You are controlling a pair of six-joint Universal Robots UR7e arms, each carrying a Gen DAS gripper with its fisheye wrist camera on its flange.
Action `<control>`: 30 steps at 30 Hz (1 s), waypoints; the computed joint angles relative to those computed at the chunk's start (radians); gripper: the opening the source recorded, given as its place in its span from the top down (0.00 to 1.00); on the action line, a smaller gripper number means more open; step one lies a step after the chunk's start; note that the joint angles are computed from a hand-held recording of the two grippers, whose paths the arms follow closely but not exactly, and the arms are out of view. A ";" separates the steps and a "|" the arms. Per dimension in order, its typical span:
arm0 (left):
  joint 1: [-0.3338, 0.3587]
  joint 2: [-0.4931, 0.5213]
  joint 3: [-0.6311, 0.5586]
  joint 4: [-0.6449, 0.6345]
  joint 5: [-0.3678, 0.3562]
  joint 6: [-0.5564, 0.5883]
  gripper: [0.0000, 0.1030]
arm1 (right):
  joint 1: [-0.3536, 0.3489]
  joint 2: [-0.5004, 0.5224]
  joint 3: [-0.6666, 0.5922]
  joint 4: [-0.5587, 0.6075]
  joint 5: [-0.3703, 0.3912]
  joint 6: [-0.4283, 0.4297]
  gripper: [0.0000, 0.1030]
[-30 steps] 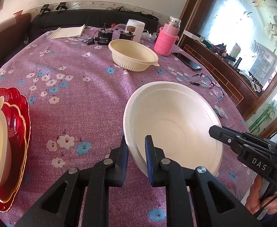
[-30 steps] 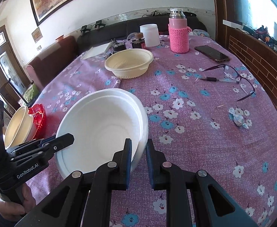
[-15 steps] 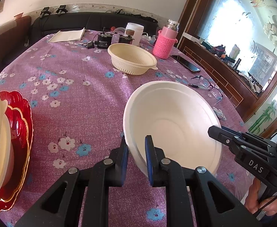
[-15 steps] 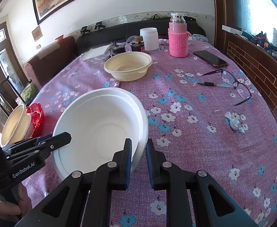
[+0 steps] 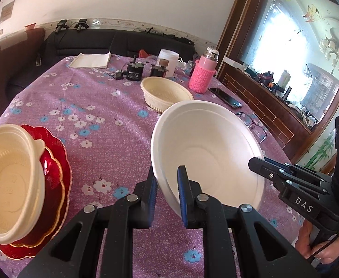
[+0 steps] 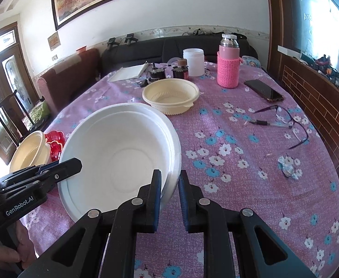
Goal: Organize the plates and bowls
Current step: 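Carry the white bowl with the left tool over the stacked dishes, then lower the white bowl into the beige bowl and open the left tool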
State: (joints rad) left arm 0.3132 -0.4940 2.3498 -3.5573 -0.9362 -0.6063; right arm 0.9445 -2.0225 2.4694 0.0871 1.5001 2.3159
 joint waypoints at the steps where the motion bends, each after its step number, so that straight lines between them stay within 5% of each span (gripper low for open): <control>1: -0.004 -0.008 0.010 -0.009 0.006 -0.005 0.86 | 0.029 0.004 -0.001 -0.007 0.019 0.006 0.83; 9: -0.037 -0.103 0.117 -0.056 0.088 -0.048 0.82 | 0.267 0.105 -0.043 -0.036 0.165 0.067 0.83; 19: -0.081 -0.329 0.339 0.017 0.258 -0.232 0.81 | 0.627 0.395 -0.153 -0.073 0.333 0.169 0.83; 24: -0.063 -0.417 0.412 0.080 0.302 -0.322 0.81 | 0.715 0.574 -0.222 -0.072 0.368 0.223 0.83; 30: 0.014 -0.397 0.434 -0.013 0.286 -0.293 0.81 | 0.744 0.721 -0.282 -0.073 0.404 0.267 0.83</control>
